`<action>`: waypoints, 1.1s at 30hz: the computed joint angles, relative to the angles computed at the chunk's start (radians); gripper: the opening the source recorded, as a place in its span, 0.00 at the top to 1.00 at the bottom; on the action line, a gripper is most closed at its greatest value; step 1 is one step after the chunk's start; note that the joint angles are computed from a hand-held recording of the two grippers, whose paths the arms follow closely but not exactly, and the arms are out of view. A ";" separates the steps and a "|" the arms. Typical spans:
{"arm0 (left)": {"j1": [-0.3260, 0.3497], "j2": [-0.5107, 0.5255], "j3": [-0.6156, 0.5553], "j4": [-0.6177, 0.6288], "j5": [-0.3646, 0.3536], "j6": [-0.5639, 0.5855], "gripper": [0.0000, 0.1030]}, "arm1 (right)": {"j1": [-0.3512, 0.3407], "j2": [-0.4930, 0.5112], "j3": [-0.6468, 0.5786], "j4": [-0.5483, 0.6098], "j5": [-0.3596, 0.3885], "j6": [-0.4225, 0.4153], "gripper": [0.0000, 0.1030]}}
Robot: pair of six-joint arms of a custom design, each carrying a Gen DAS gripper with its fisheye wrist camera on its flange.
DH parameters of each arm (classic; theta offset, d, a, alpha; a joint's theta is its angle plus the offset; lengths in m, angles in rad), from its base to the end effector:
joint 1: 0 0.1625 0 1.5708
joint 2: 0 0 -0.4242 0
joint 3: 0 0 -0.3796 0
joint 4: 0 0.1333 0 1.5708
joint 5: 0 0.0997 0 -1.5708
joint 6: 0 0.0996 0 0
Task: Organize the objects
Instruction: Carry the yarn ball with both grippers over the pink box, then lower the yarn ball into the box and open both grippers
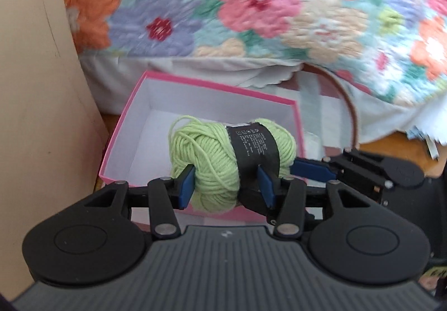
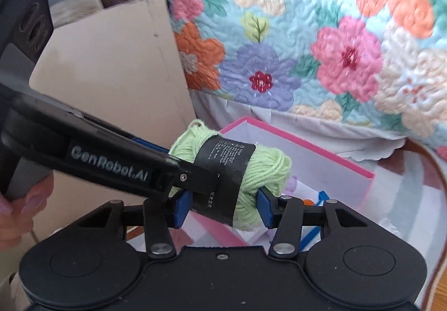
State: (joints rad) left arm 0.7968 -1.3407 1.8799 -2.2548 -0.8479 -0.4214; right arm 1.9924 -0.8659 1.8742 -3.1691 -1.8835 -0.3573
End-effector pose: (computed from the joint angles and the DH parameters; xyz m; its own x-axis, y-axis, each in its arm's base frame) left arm -0.2294 -0.5196 0.3211 -0.8332 0.1266 -0.5383 0.3845 0.8322 -0.3994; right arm 0.3445 -0.5172 0.1412 -0.7600 -0.4836 0.4341 -0.6467 0.6287 -0.4318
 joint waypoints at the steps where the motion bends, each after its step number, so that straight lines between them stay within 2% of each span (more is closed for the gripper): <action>1: 0.017 0.015 -0.018 0.011 -0.005 -0.004 0.54 | -0.014 0.014 -0.015 0.010 0.014 0.018 0.49; 4: 0.053 0.057 -0.060 0.038 0.024 -0.020 0.54 | -0.050 0.049 -0.046 0.033 0.066 0.056 0.57; 8: 0.077 0.106 -0.086 0.052 0.087 -0.014 0.54 | -0.087 0.094 -0.079 0.059 0.132 0.109 0.59; 10: 0.094 0.133 -0.118 0.108 0.104 -0.034 0.55 | -0.097 0.120 -0.093 0.056 0.134 0.126 0.59; 20: 0.162 0.188 -0.133 0.080 0.111 -0.015 0.55 | -0.150 0.170 -0.109 0.053 0.180 0.243 0.59; 24: 0.162 0.206 -0.116 0.059 0.196 -0.012 0.54 | -0.157 0.183 -0.107 0.020 0.189 0.241 0.59; 27: 0.167 0.208 -0.116 0.072 0.212 -0.024 0.53 | -0.172 0.169 -0.089 0.002 0.221 0.251 0.57; 31: 0.165 0.193 -0.119 0.109 0.223 -0.076 0.53 | -0.153 0.141 -0.082 0.003 0.155 0.207 0.57; 33: 0.161 0.183 -0.114 0.115 0.215 -0.080 0.53 | -0.129 0.130 -0.090 0.034 0.083 0.169 0.57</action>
